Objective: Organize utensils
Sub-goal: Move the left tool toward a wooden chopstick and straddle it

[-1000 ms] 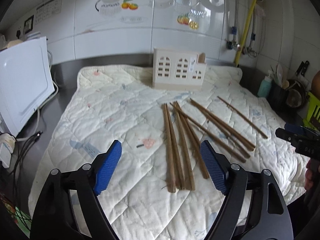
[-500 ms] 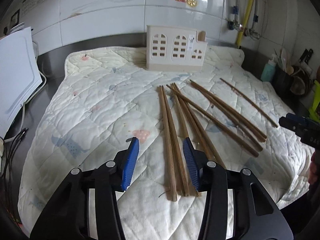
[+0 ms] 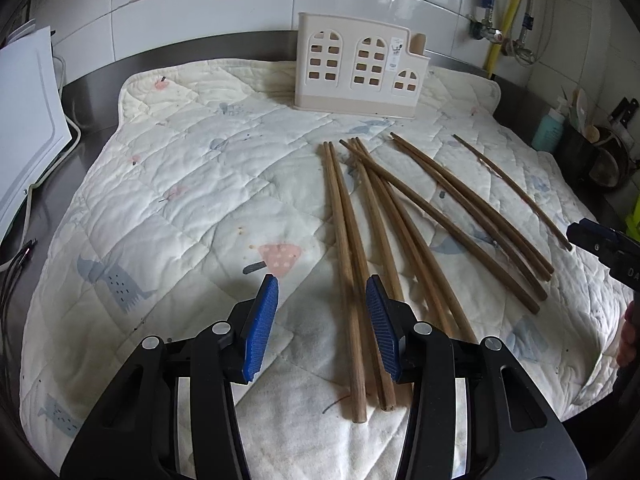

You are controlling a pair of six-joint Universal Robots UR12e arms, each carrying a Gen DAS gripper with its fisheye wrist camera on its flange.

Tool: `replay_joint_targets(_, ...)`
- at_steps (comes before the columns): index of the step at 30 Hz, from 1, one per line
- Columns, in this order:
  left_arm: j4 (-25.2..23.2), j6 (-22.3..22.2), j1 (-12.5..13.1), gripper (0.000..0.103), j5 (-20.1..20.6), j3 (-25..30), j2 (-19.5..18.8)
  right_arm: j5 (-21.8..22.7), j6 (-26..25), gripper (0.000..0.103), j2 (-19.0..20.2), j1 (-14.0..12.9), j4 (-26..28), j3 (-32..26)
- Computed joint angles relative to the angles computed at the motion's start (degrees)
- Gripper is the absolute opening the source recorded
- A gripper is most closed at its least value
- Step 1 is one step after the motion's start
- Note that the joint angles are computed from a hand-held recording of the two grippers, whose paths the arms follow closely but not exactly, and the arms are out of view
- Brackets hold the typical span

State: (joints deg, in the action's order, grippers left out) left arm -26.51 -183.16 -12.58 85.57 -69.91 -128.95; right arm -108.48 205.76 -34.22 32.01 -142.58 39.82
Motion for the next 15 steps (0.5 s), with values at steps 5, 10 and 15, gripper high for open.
replay_joint_targets(5,-1.5,-0.7,0.2,0.046,0.0,0.9,-0.5,0.3,0.1,0.060,0.4,-0.1,0.4,-0.6)
replay_joint_targets(10,-2.4,-0.4,0.4,0.046,-0.5,1.4,-0.8,0.4,0.3,0.058,0.4,-0.2,0.1,-0.5)
replay_joint_targets(15,-4.2,2.2,-0.1,0.047,1.5,2.3,-1.1,0.7,0.7,0.056,0.6,-0.4,0.2,-0.6)
